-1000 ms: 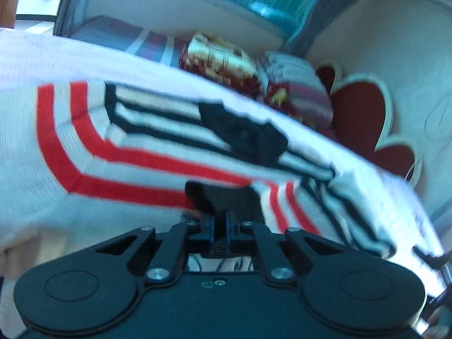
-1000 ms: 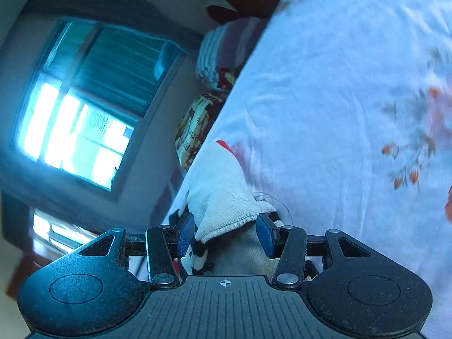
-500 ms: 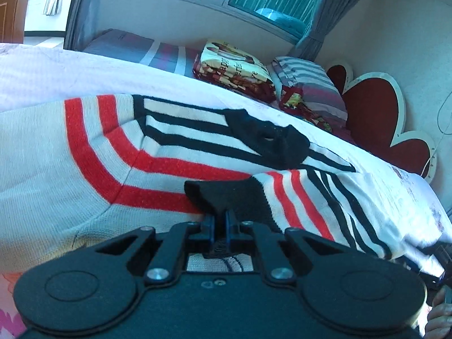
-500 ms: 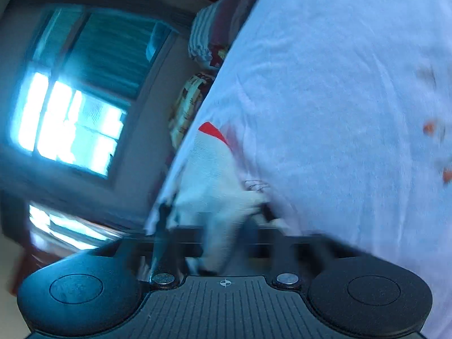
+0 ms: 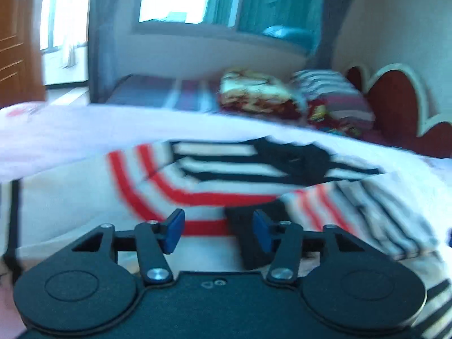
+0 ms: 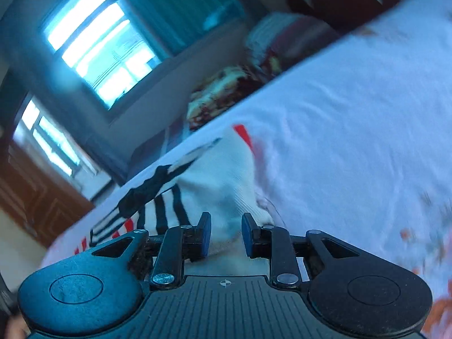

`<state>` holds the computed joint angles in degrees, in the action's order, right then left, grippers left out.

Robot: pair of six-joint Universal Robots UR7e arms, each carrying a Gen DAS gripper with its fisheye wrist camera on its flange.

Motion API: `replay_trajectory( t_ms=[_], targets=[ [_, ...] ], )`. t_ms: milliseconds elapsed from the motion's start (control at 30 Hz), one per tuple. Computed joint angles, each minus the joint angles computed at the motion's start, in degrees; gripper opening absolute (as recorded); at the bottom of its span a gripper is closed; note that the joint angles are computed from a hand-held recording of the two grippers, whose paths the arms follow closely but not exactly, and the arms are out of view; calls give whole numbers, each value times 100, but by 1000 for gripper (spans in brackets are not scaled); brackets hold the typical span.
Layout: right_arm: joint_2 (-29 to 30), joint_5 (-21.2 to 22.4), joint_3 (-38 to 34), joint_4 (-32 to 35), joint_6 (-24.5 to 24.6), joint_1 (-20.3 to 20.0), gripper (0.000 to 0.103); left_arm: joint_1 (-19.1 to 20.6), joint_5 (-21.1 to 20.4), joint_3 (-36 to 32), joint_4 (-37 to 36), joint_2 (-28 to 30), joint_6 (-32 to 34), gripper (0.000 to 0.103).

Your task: Fold small clothes

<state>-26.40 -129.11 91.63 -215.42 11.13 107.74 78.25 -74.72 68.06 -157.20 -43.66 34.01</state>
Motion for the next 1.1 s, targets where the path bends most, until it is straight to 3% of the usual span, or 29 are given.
replay_trajectory(
  t_ms=[133, 200, 233, 267, 300, 367, 467, 500, 567, 667, 733, 800, 833, 867, 900, 1100],
  targets=[
    [448, 189, -915, 683, -1145, -38, 25, -201, -433, 362, -51, 47, 429, 58],
    [725, -362, -1412, 1365, -1313, -91, 19, -245, -258, 251, 124, 262, 494, 64],
    [756, -440, -1451, 1419, -1261, -118, 18, -246, 14, 126, 267, 414, 497, 63],
    [628, -293, -1268, 1419, -1101, -162, 18, -247, 45, 134, 170, 430, 658, 64],
    [493, -181, -1082, 1354, -1003, -158, 18, -271, 125, 170, 90, 385, 647, 59],
    [388, -152, -863, 714, -1299, -160, 19, -201, -59, 332, -363, 222, 617, 58],
    [156, -77, -648, 200, -1278, -360, 55, -112, 287, 277, -689, 195, 469, 59],
    [101, -2, -638, 153, -1254, -447, 55, -85, 429, 132, -560, 254, 302, 59],
    [43, 166, -709, 226, -1237, -608, 55, -51, 609, -224, -202, 404, 20, 54],
    [-13, 605, -876, 422, -1144, -821, 55, 0, 451, -570, 148, 565, -226, 46],
    [4, 830, -1140, 699, -1088, -951, 54, 13, 378, -623, 248, 598, -218, 27],
    [27, 985, -1367, 1088, -1029, -1068, 38, 23, 295, -699, 292, 654, -132, 10],
    [49, 959, -1485, 1345, -982, -1099, 33, 24, 289, -673, 256, 649, -82, 8],
    [56, 963, -1562, 1584, -923, -1131, 16, 3, 338, -642, 184, 656, -26, 7],
    [62, 1083, -1591, 1725, -930, -1182, 9, -18, 373, -597, 112, 654, 18, 6],
    [227, 764, -1617, 1097, -1535, -1083, 7, -105, 342, -756, -198, 863, 389, 5]
  ],
)
